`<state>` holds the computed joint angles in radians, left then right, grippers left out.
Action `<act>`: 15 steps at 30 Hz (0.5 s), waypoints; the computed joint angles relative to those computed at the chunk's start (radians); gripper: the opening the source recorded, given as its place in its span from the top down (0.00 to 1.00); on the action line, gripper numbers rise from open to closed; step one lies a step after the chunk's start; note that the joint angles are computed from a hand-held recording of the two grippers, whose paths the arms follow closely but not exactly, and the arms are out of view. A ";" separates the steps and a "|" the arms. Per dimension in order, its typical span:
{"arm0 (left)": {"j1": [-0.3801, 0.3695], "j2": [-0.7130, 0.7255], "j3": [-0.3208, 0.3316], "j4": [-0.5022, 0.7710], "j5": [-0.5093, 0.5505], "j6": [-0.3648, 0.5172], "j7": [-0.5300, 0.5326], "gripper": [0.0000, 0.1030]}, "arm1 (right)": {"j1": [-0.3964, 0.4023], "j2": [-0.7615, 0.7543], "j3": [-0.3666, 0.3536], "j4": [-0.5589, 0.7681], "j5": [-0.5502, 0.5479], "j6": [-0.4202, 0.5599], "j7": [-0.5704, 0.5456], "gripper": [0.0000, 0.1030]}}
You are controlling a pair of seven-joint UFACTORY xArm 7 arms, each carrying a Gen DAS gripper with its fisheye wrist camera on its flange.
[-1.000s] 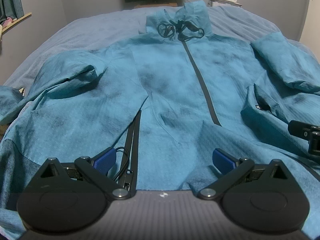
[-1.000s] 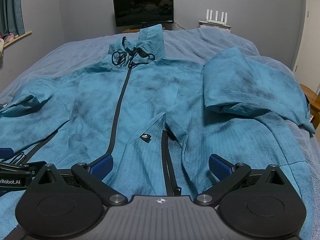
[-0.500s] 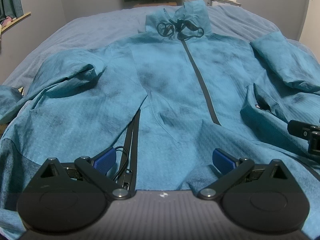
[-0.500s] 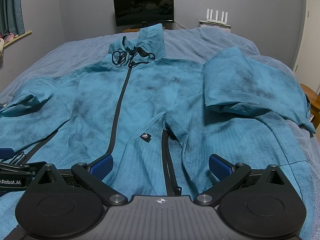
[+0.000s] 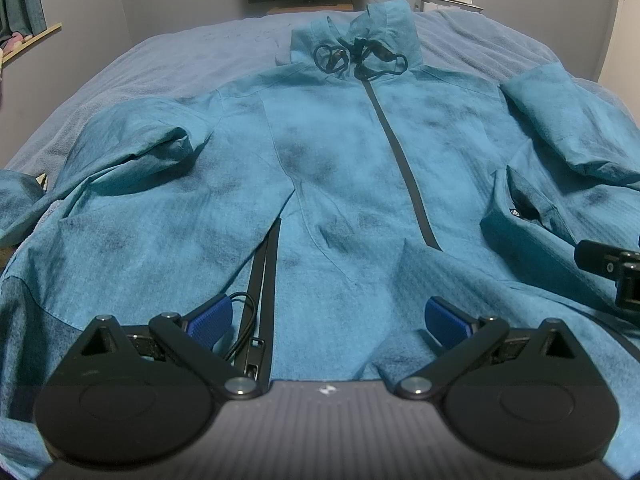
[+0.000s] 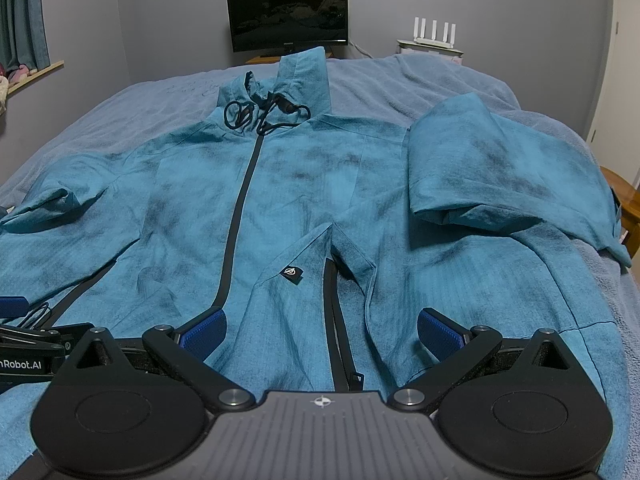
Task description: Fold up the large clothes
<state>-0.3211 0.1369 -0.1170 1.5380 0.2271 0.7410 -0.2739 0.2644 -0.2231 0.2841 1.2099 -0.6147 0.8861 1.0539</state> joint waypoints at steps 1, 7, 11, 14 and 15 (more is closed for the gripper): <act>0.000 0.000 0.000 0.000 0.000 0.000 0.000 0.00 | 0.000 0.000 0.000 0.000 0.000 0.000 -0.001 0.00; 0.000 0.000 0.000 0.000 -0.001 0.000 0.000 0.00 | -0.002 -0.005 -0.006 -0.005 0.006 -0.006 -0.009 0.00; 0.001 0.001 -0.002 0.002 -0.008 0.000 0.015 0.00 | -0.014 -0.022 -0.020 -0.023 0.021 -0.025 -0.032 0.00; 0.007 0.012 -0.004 0.033 -0.027 -0.011 0.068 0.00 | -0.030 -0.051 -0.036 -0.046 0.042 -0.071 -0.046 0.00; 0.009 0.020 -0.002 0.051 -0.030 -0.024 0.080 0.00 | -0.041 -0.067 -0.041 -0.057 0.042 -0.096 -0.048 0.00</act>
